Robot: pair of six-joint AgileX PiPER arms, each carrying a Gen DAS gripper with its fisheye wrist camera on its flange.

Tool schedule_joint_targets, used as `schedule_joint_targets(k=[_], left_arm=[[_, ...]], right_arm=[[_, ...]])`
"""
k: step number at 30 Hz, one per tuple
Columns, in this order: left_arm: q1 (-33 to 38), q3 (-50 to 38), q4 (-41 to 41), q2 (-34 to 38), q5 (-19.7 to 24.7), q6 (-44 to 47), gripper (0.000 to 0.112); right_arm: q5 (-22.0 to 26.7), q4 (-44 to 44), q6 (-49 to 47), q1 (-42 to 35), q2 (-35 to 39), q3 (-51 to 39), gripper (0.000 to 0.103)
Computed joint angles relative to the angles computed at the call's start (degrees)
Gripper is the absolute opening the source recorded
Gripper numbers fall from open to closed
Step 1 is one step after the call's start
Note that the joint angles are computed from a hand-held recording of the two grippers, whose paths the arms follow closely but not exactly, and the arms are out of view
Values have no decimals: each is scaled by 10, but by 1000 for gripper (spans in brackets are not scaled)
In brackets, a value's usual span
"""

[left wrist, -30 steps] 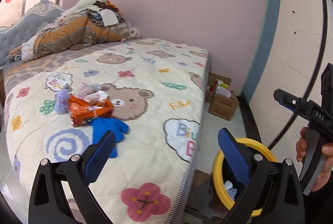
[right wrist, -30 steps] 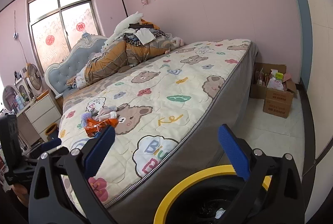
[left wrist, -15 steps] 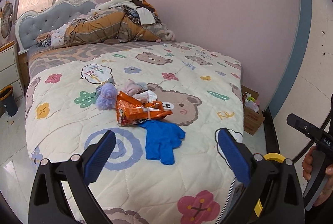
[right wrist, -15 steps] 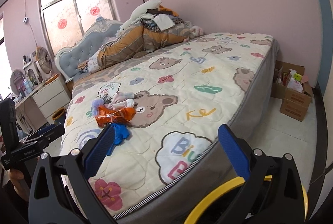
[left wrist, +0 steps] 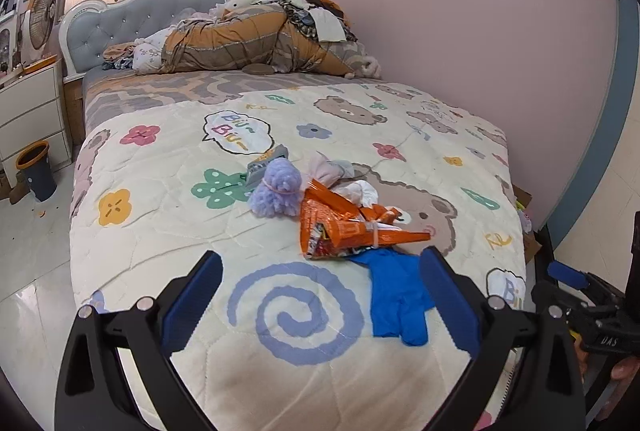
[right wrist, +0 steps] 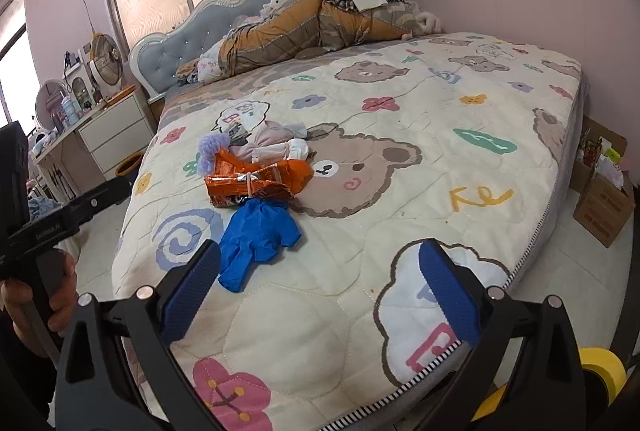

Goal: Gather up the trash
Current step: 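Move both tools back toward the remaining trash on the bed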

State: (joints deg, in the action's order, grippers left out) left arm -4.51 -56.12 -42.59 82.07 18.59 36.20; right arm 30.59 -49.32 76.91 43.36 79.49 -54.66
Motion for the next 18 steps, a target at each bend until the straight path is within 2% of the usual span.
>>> schedule_joint_targets(k=[8,13,18], left_arm=[[41,-99,14,95,20,-22,95],[50,-170,42,159,44,-72,95],[40,-217,89,202,47,-118,95]], right_arm=[[-43,67,-99,-22,116,-86,95],[-44,93,-145,-22,167,-136,95],[-39,129,-199,-25,208,-180,95]])
